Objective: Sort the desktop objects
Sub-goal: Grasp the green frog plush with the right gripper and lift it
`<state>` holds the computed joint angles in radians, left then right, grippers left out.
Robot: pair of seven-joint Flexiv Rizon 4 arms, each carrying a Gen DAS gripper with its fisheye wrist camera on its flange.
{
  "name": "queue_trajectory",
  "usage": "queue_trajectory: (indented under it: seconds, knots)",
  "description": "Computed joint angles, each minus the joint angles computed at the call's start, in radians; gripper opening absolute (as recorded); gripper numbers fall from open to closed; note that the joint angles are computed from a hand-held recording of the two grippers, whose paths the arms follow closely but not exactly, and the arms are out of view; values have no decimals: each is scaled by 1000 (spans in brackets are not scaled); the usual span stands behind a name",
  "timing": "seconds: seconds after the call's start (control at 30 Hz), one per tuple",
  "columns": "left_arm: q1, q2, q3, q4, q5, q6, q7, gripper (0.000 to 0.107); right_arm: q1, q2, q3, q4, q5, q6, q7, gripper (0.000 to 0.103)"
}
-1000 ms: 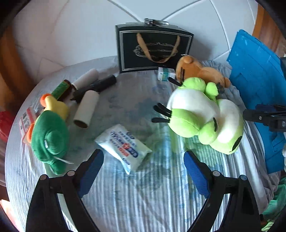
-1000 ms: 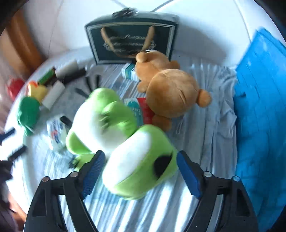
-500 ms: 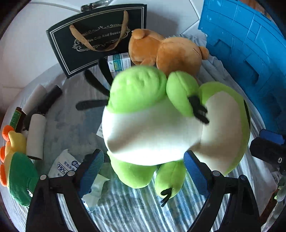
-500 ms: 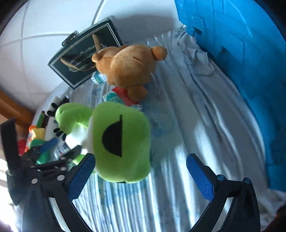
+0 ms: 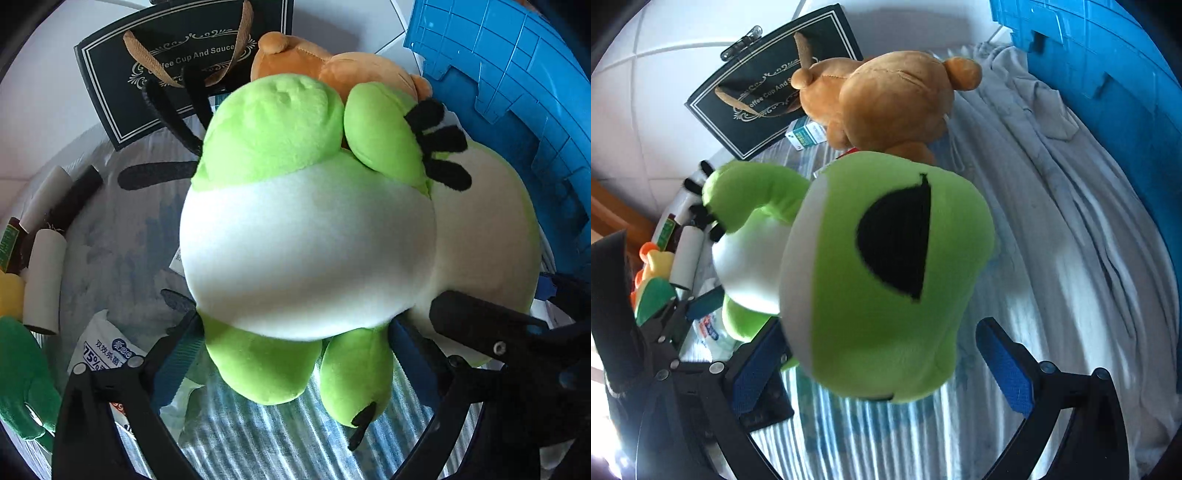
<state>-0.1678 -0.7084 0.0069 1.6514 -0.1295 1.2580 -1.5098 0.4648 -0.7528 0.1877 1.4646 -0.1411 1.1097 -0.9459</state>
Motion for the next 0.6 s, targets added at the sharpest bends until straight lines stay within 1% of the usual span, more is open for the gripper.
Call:
queue_trajectory:
  seconds: [0.03,0.07,0.1,0.13,0.17,0.23,0.3,0.37,0.43,0.5,0.53,0.6]
  knots:
    - [-5,2,6,1,7,1,-1,97,-12,-10,17,-15,14,-17,-9,103]
    - [-5,6,5,6,8,5,-1,95,-19,-15,27,-22,24,-28,-16,100]
    - [-6,12,6,15,9,15,-4,91,-18,-13,29,-20,25,-26,-27,93]
    - [-3,23,1,28,7,26,-4,85,-10,-3,22,-9,15,-16,-37,80]
    - [3,35,-9,45,2,40,0,84,9,12,-1,9,-11,-8,-38,77]
    - [-1,60,-8,73,2,69,-7,83,27,37,-24,37,-48,2,-47,74]
    - [11,87,-28,104,-14,102,-5,83,23,61,-24,62,-56,24,-54,73]
    - [10,118,-34,131,-18,137,-2,75,19,91,-28,94,-64,58,-55,72]
    - [-17,154,-6,144,-2,160,-13,75,19,128,-35,133,-78,98,-54,71]
    - [-55,176,29,129,21,148,-33,75,24,165,-45,173,-98,144,-50,68]
    - [-81,186,57,124,40,144,-55,75,18,179,-38,181,-99,160,-55,62]
    - [-130,191,108,103,77,129,-116,75,-9,200,-5,186,-78,155,-71,49]
